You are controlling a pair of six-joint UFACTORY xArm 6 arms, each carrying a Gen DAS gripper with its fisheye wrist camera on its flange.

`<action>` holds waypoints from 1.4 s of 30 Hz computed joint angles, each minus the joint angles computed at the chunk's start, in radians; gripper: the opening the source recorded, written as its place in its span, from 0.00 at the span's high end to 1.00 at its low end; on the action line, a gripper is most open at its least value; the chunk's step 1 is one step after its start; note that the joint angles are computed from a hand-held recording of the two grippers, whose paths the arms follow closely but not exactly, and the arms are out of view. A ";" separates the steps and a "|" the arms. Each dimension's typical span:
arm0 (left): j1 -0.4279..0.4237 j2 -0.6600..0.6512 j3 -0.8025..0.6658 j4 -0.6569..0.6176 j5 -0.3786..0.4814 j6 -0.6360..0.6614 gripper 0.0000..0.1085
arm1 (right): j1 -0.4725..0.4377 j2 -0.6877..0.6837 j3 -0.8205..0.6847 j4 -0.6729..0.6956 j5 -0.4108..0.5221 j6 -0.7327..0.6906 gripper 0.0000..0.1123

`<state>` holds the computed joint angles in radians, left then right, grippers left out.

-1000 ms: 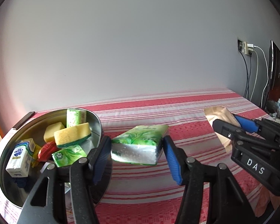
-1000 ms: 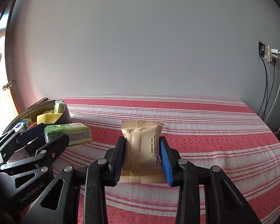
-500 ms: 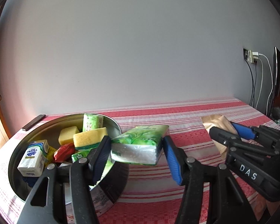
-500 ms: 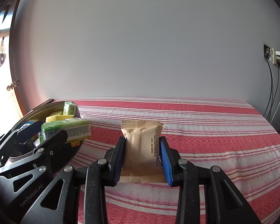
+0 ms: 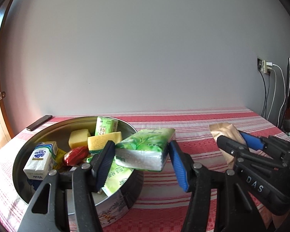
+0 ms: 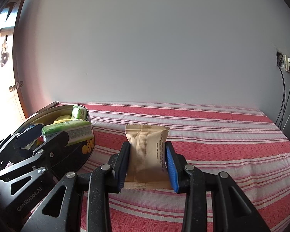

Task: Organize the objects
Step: 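Carry the green tissue pack and beige snack packet over the metal tin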

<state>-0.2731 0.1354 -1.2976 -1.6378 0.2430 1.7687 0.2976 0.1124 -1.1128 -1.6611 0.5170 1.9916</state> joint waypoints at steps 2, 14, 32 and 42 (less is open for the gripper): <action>0.010 0.000 -0.001 -0.001 0.010 -0.002 0.47 | -0.001 -0.004 0.004 -0.007 -0.002 0.007 0.65; 0.027 0.001 -0.003 -0.011 0.022 -0.012 0.47 | 0.016 -0.041 0.041 -0.079 0.017 0.084 0.65; 0.088 -0.029 0.007 -0.007 0.039 -0.017 0.48 | 0.034 -0.023 -0.009 -0.091 -0.027 0.052 0.65; 0.147 -0.024 -0.023 0.061 0.084 -0.111 0.51 | 0.065 0.013 -0.105 -0.046 -0.049 -0.066 0.65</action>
